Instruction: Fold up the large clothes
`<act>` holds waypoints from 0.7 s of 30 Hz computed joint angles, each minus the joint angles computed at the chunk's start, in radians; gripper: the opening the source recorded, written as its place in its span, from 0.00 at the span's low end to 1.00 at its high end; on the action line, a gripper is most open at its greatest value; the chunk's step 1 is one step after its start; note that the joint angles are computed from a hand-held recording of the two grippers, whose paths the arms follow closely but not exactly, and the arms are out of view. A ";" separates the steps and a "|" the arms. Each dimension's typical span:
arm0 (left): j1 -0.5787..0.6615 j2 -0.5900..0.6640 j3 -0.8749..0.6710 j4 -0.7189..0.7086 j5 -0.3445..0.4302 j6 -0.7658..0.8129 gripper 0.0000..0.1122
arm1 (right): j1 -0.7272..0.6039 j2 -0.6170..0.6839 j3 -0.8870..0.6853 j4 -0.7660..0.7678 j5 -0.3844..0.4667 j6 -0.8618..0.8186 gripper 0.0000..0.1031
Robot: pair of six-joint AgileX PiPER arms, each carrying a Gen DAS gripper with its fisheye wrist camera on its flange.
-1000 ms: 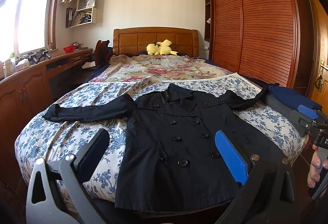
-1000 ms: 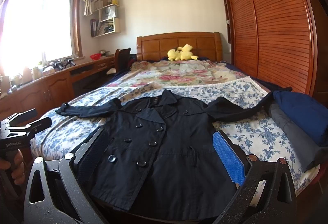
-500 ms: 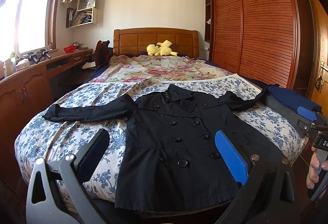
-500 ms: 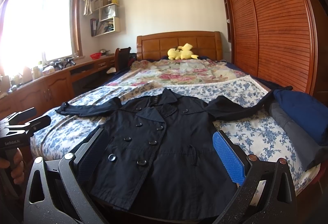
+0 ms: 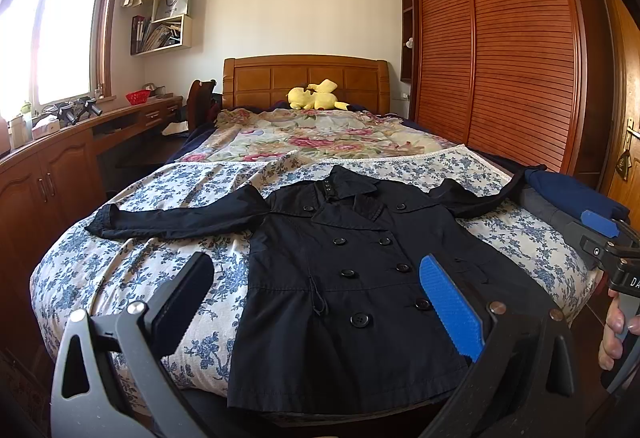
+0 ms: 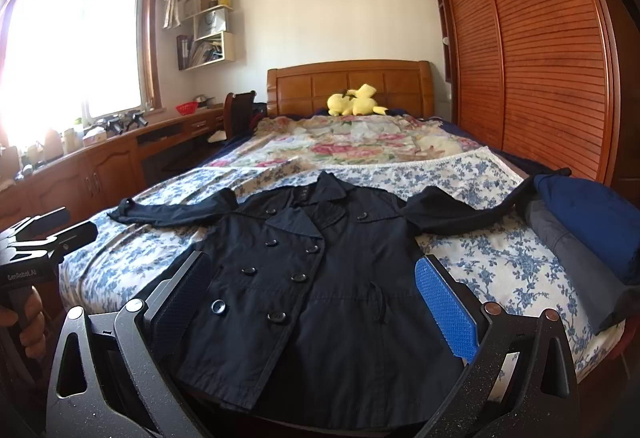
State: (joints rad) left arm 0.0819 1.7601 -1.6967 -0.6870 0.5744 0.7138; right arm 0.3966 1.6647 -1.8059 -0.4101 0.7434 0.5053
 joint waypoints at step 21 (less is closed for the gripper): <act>0.008 -0.009 0.007 -0.018 -0.003 0.018 0.92 | -0.001 -0.004 0.017 -0.004 -0.012 0.005 1.00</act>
State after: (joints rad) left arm 0.0901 1.7509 -1.6902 -0.7052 0.5710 0.7319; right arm 0.3958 1.6606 -1.7888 -0.4137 0.7313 0.5099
